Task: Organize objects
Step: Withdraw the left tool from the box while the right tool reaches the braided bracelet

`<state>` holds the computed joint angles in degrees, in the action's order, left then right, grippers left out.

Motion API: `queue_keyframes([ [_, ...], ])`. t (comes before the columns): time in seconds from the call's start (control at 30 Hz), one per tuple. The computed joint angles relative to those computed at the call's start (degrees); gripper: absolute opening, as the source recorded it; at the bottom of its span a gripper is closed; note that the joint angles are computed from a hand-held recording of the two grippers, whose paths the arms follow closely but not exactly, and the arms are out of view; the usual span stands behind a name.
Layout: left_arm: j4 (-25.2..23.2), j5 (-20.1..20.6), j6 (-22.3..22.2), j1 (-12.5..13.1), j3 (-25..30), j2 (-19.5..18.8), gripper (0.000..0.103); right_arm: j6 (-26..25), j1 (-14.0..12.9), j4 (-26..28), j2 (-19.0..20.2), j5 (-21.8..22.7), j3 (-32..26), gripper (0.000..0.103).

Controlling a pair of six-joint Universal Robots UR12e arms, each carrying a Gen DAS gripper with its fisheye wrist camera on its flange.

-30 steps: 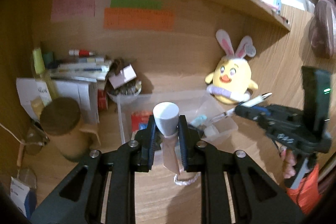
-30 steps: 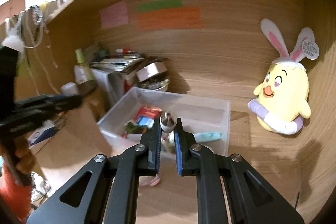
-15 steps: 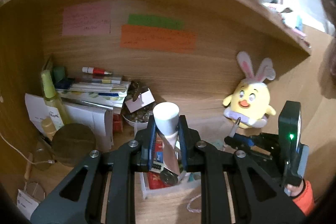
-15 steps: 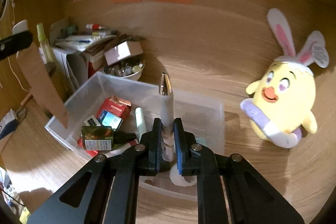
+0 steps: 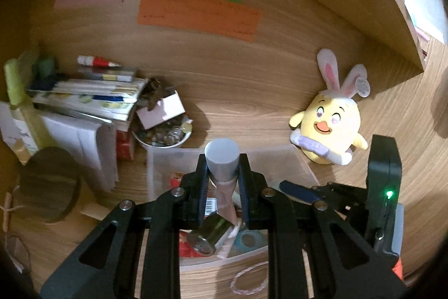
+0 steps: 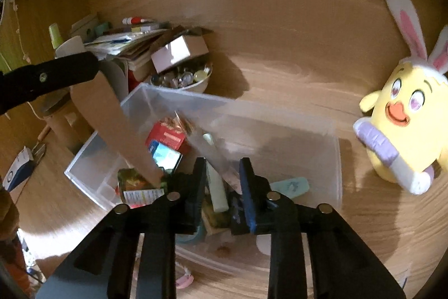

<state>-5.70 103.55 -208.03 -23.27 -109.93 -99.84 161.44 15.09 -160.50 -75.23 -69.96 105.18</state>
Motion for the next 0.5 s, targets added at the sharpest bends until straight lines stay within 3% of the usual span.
queue_keyframes([
  [0.1, -0.5, -0.9, -0.1, 0.2, 0.6, -0.7, 0.019, 0.5, -0.6, -0.5, -0.6, 0.9, 0.7, 0.039],
  [0.5, -4.2, -1.9, -2.2, 1.4, 0.4, -1.4, 0.02, -1.8, -2.9, -2.0, -5.8, 6.3, 6.8, 0.039],
])
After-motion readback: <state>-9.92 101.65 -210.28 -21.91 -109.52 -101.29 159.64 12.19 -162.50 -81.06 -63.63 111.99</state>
